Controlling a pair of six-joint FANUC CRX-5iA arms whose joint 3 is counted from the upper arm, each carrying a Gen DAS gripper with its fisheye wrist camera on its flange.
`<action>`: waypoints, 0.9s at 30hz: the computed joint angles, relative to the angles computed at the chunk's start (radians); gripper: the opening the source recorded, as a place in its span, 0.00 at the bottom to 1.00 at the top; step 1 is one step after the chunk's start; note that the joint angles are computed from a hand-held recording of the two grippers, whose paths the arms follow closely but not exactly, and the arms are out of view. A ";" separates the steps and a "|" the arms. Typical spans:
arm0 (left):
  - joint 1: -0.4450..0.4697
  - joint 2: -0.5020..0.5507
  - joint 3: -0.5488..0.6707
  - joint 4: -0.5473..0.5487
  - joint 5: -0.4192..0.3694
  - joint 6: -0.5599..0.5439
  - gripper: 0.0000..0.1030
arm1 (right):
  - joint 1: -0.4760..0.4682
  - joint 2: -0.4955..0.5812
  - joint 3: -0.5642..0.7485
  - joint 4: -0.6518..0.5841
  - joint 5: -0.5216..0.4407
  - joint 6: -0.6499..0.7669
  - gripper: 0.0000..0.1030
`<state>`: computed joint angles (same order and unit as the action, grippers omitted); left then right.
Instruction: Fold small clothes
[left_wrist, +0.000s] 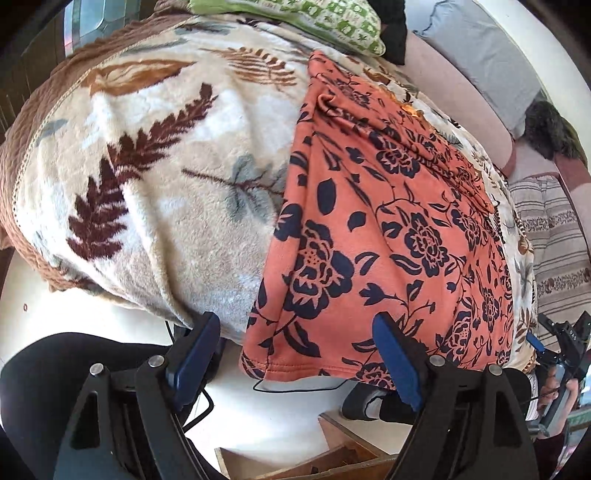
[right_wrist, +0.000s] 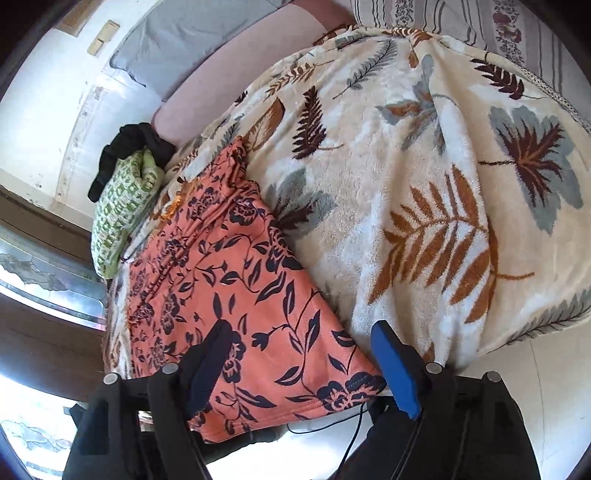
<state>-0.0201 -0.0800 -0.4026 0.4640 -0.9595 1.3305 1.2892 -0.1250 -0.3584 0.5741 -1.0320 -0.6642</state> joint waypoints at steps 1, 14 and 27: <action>0.004 0.002 -0.006 0.011 0.004 -0.007 0.82 | -0.014 0.016 0.008 -0.019 0.003 0.036 0.68; -0.017 0.030 -0.063 0.054 0.021 -0.180 0.17 | -0.070 0.101 0.070 -0.180 0.151 0.291 0.43; -0.011 0.083 -0.012 -0.002 -0.028 -0.038 0.69 | -0.106 0.119 0.104 -0.259 0.057 0.314 0.63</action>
